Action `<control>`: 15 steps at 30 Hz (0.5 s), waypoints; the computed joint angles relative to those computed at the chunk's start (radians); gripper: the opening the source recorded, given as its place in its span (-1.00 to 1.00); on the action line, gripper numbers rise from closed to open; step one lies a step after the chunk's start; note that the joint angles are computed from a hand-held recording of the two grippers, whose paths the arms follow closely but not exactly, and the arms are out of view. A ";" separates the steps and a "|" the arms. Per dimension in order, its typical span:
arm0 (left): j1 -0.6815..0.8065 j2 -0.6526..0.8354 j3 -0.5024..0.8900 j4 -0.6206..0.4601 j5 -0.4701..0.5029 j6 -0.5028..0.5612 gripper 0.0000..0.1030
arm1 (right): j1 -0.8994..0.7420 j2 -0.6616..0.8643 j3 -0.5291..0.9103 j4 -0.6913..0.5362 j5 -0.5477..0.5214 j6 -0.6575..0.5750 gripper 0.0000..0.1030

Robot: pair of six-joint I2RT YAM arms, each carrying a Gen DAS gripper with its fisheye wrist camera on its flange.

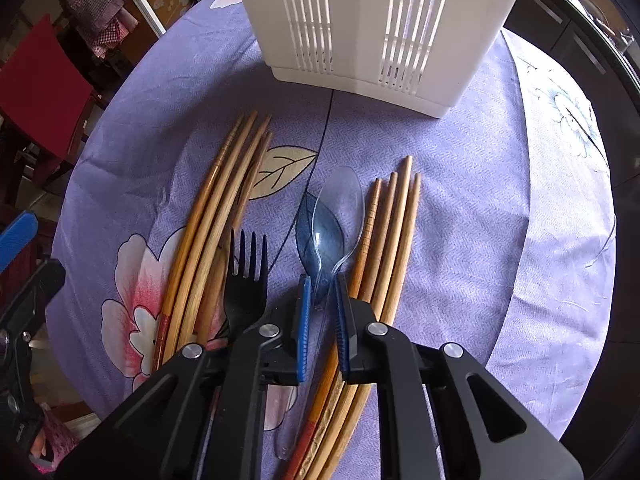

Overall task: Organize utensils
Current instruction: 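Close the right tool on the clear spoon while the left tool closes on the black fork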

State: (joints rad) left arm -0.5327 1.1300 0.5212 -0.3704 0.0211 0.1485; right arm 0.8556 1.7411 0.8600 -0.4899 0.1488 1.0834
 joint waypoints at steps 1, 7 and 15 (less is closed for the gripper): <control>-0.022 0.004 0.000 -0.005 -0.002 -0.015 -0.12 | -0.005 -0.010 -0.013 0.013 -0.001 0.000 -0.79; -0.189 0.085 0.026 -0.036 0.001 -0.133 -0.26 | -0.030 -0.085 -0.066 0.035 0.015 -0.003 -0.79; -0.311 0.275 0.056 0.001 -0.034 -0.279 -0.61 | -0.072 -0.212 -0.132 0.029 0.028 -0.028 -0.79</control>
